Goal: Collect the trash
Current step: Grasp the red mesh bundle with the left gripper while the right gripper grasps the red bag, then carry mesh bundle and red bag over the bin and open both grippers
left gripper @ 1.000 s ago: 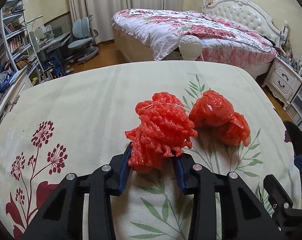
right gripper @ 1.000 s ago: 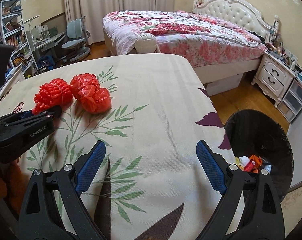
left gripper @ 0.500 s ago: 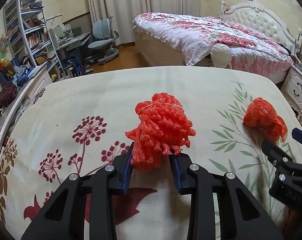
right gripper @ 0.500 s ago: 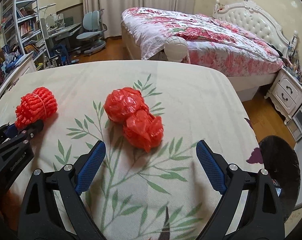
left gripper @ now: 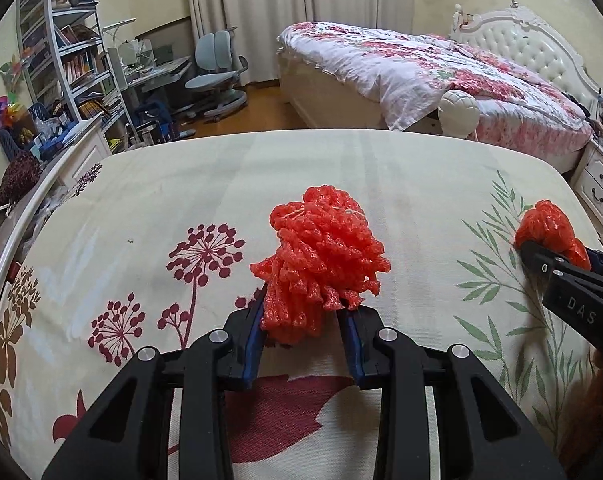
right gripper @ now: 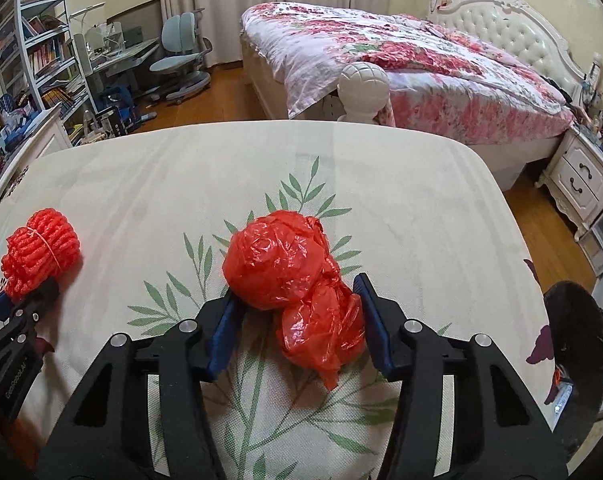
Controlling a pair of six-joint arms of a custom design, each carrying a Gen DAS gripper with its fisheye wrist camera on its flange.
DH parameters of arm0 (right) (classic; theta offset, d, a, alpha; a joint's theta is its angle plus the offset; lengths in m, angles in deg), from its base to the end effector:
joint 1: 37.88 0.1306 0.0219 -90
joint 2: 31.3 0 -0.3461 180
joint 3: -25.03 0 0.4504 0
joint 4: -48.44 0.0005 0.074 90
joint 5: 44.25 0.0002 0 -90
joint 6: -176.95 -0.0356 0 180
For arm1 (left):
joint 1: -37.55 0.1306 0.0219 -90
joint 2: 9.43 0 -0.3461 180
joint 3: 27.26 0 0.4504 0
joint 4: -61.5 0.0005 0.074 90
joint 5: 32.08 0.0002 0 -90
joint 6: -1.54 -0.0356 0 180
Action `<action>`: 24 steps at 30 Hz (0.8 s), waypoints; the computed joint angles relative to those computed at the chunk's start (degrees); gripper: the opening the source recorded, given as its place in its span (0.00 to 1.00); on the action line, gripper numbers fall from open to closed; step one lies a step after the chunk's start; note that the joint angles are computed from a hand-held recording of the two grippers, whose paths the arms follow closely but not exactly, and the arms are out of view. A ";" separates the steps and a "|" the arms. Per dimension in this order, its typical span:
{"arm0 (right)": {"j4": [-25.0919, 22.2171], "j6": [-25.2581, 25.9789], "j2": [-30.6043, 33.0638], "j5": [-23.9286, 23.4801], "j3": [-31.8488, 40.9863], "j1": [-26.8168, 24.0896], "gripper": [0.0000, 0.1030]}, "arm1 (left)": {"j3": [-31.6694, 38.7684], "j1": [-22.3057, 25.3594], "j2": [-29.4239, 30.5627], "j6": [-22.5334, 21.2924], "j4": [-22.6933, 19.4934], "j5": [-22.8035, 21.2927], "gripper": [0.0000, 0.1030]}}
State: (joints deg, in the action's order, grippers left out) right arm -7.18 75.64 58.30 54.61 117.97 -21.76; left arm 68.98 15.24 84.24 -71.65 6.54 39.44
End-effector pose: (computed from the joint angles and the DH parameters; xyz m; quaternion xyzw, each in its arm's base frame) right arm 0.5164 0.1430 0.4165 -0.0146 0.9437 0.0054 0.3304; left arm 0.5218 -0.2025 0.4107 -0.0069 0.9357 0.0367 0.3507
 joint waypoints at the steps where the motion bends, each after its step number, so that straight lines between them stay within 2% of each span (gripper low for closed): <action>1: -0.05 0.01 -0.33 -0.04 -0.31 0.03 0.46 | -0.08 -0.13 -0.12 0.03 -0.01 -0.06 0.33; 12: -0.33 -1.28 -8.51 -0.04 -8.01 -0.62 0.44 | -2.52 -2.28 -2.61 1.13 0.48 0.96 0.33; 24: -1.33 -1.37 -20.04 0.52 -17.04 -3.15 0.44 | -5.09 -7.36 -5.33 1.86 0.69 1.09 0.33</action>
